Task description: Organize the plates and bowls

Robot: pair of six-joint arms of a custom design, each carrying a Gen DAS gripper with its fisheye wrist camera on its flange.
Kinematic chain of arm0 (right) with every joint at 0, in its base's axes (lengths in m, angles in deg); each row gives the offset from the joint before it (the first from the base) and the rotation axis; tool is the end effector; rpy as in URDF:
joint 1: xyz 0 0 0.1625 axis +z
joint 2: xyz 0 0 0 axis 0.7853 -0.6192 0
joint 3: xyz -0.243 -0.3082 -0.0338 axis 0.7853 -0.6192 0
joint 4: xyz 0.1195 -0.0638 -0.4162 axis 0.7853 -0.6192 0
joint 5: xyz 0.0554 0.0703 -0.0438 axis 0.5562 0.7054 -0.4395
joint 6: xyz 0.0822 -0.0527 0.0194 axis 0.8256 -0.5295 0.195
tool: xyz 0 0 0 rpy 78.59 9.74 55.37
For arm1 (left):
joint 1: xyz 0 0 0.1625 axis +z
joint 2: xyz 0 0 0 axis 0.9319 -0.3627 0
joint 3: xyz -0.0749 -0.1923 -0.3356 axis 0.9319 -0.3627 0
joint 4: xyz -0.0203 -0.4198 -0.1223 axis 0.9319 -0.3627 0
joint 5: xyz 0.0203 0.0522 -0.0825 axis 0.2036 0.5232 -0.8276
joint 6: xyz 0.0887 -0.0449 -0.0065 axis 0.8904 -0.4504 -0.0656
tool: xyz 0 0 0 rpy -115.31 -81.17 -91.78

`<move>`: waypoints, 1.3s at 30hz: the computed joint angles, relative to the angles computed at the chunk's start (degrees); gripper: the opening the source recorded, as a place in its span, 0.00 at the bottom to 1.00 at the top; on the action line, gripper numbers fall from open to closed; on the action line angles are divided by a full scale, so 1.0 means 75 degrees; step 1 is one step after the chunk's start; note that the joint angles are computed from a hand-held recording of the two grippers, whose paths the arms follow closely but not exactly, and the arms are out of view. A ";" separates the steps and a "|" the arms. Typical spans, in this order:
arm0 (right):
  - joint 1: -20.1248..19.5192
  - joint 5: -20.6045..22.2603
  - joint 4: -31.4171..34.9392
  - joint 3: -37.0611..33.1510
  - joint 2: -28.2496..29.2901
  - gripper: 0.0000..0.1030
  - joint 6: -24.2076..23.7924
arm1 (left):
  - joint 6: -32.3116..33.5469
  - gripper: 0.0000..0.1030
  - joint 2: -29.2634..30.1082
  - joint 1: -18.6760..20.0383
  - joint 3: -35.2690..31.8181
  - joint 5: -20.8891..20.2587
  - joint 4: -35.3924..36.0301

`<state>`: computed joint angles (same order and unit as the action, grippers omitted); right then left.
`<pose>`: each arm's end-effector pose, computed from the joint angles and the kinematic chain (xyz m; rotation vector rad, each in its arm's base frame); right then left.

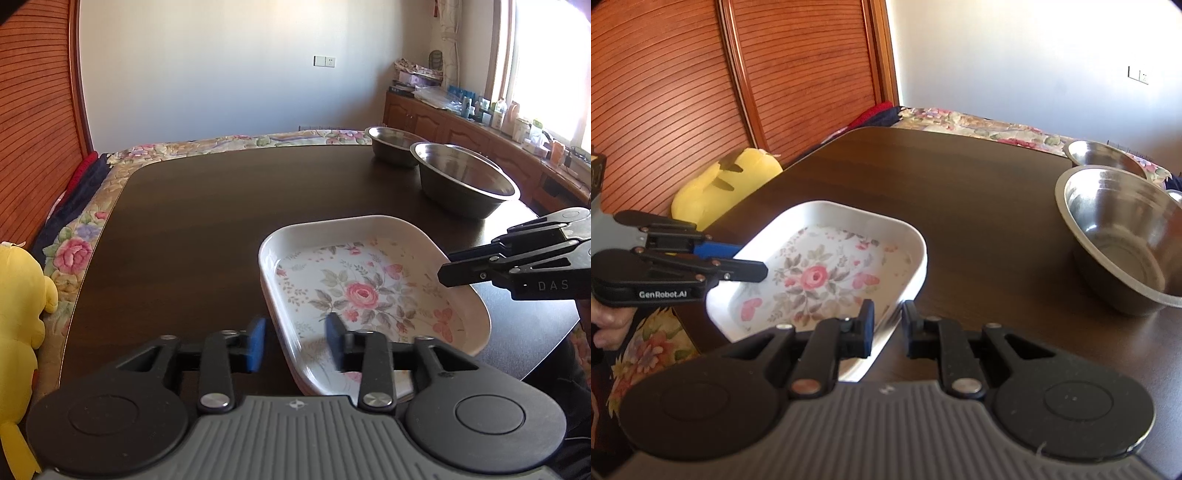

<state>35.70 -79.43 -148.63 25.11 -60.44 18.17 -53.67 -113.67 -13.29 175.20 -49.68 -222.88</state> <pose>0.1039 -0.5855 0.0976 1.2247 -2.5078 0.6326 -0.0727 -0.4690 0.0837 0.5666 2.2515 -0.9655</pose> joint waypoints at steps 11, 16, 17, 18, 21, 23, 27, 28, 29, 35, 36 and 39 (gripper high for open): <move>-0.0281 0.0764 -0.0753 0.0375 -0.0299 0.18 -0.0269 | 0.0058 0.76 0.0093 -0.0190 -0.0211 0.0188 -0.0449; -0.0485 0.1185 -0.1004 0.0379 -0.0456 0.21 -0.0365 | 0.0254 0.86 0.0490 -0.0336 -0.0678 0.0257 -0.0688; -0.0533 0.1273 -0.1075 0.0370 -0.0488 0.23 -0.0405 | 0.0242 0.87 0.0568 -0.0332 -0.0792 0.0169 -0.0676; -0.0588 0.1353 -0.1154 0.0364 -0.0516 0.26 -0.0415 | 0.0204 0.88 0.0632 -0.0320 -0.0899 0.0070 -0.0665; -0.0745 0.1572 -0.1224 0.0289 -0.0629 0.26 -0.0349 | 0.0093 0.90 0.0952 -0.0304 -0.1294 -0.0111 -0.0703; -0.0851 0.1704 -0.1351 0.0251 -0.0708 0.29 -0.0346 | 0.0094 0.90 0.1185 -0.0295 -0.1563 -0.0250 -0.0727; -0.1074 0.1926 -0.1822 0.0156 -0.0745 0.50 -0.0413 | 0.0078 0.90 0.1639 -0.0317 -0.2094 -0.0500 -0.0705; -0.1119 0.1933 -0.1817 0.0088 -0.0747 0.50 -0.0453 | 0.0067 0.90 0.1741 -0.0326 -0.2234 -0.0539 -0.0627; -0.1164 0.1940 -0.1872 0.0020 -0.0718 0.51 -0.0435 | 0.0064 0.90 0.1852 -0.0353 -0.2367 -0.0550 -0.0577; -0.1507 0.2253 -0.2330 -0.0446 -0.0403 0.67 -0.0194 | 0.0106 0.92 0.2408 -0.0364 -0.3131 -0.0695 -0.0331; -0.1566 0.2316 -0.2562 -0.0521 -0.0293 0.75 -0.0213 | 0.0092 0.94 0.2500 -0.0362 -0.3256 -0.0704 -0.0327; -0.1729 0.2489 -0.2743 -0.0796 -0.0074 0.85 -0.0135 | 0.0184 0.95 0.2808 -0.0364 -0.3626 -0.0697 -0.0356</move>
